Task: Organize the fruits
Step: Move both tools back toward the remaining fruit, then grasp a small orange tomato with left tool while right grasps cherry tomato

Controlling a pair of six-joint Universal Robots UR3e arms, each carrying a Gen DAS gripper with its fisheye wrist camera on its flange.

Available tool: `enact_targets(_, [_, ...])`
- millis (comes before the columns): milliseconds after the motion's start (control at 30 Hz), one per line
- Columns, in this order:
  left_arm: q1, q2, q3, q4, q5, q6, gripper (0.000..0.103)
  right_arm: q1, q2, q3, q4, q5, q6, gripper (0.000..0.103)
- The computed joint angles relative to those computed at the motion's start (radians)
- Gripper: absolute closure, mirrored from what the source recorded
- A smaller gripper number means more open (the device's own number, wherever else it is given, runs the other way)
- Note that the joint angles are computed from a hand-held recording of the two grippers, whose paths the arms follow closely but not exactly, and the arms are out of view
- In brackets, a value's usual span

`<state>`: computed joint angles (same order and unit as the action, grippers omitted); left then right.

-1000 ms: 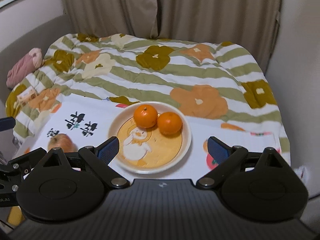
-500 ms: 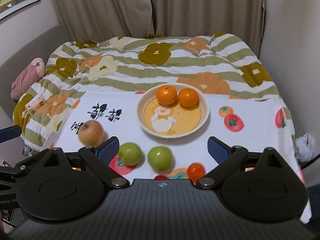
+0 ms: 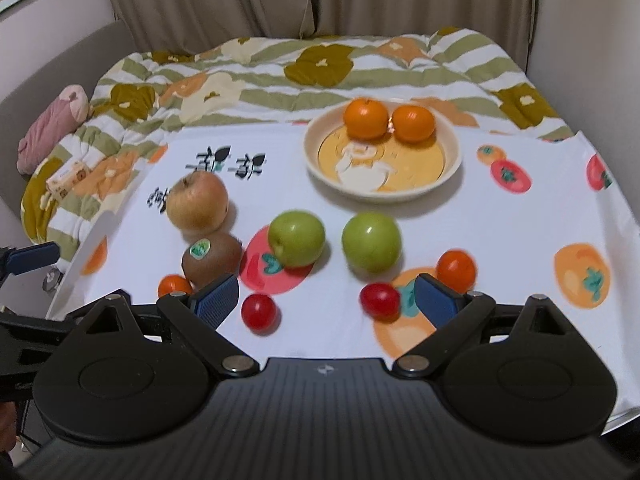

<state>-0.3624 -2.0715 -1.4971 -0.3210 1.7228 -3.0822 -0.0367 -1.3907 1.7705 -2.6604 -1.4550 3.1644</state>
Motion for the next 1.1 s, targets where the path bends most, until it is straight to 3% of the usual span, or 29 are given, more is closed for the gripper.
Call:
enact_targets(133, [0.031,-0.052,-0.015,0.039,-0.06,0.048,0.015,0.036,0.061,0.02,-0.069,-0.034,0.037,0.0])
enact_targets(200, [0.041,-0.078,-0.011,0.048,-0.083,0.067,0.023,0.049,0.084,0.029,-0.095,-0.042,0.049,0.0])
enact_targets(267, [0.042,-0.111,0.01,0.044,-0.085,0.089,0.031,0.052,0.099,0.034,-0.111,-0.04,0.048,0.0])
enact_targets(500, [0.038,-0.19,0.095,0.009,-0.091,0.133,0.038,0.07,0.15,0.018,-0.132,-0.029,0.076,0.0])
enact_targets(567, [0.04,-0.206,0.119,-0.006,-0.097,0.141,0.048,0.078,0.171,0.002,-0.131,-0.026,0.079,0.0])
enact_targets(667, [0.04,-0.229,0.149,-0.031,-0.101,0.147,0.053,0.089,0.197,-0.022,-0.113,-0.017,0.077,0.009])
enact_targets(867, [0.051,-0.239,0.164,-0.055,-0.129,0.145,0.062,0.11,0.234,-0.05,-0.11,-0.023,0.079,0.016])
enact_targets(1100, [0.061,-0.231,0.153,-0.056,-0.149,0.15,0.063,0.12,0.26,-0.084,-0.086,-0.022,0.077,0.026])
